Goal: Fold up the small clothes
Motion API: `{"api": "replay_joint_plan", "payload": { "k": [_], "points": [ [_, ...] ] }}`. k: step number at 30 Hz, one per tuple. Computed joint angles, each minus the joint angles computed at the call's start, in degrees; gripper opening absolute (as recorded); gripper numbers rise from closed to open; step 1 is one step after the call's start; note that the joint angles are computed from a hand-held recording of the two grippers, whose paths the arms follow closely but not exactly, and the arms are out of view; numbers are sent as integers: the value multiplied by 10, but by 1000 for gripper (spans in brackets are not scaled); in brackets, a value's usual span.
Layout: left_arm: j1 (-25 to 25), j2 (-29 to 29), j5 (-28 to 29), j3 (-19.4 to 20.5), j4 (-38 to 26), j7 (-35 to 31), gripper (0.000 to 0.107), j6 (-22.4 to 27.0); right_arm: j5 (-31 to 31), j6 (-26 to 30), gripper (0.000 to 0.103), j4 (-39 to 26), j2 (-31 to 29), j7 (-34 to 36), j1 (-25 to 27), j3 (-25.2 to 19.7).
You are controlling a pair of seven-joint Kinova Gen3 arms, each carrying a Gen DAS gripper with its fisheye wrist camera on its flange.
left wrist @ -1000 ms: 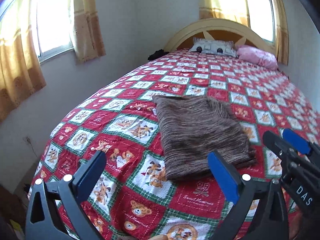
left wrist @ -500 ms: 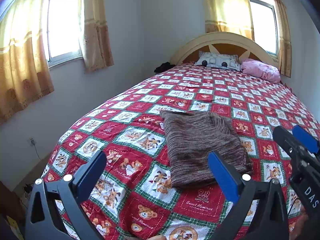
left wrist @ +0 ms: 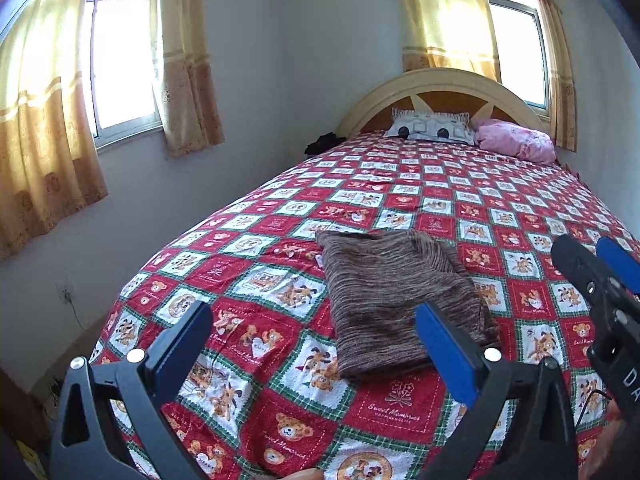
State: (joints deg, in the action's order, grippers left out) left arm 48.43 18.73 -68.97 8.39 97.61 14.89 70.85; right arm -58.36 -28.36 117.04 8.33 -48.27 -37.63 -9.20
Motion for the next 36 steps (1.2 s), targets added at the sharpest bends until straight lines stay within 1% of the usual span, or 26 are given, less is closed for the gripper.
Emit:
{"api": "replay_joint_plan", "payload": {
  "k": [10,29,36],
  "points": [
    [0,0,5,1,-1,0,103,-2,5,24,68,-1,0,-9,6,6],
    [-4,0,12,-1,-2,-13,103,-9,16,30,68,3,0,-25,7,10],
    [1,3,3,-2,-1,-4,103,-3,17,29,68,4,-1,-26,6,11]
  ]
}}
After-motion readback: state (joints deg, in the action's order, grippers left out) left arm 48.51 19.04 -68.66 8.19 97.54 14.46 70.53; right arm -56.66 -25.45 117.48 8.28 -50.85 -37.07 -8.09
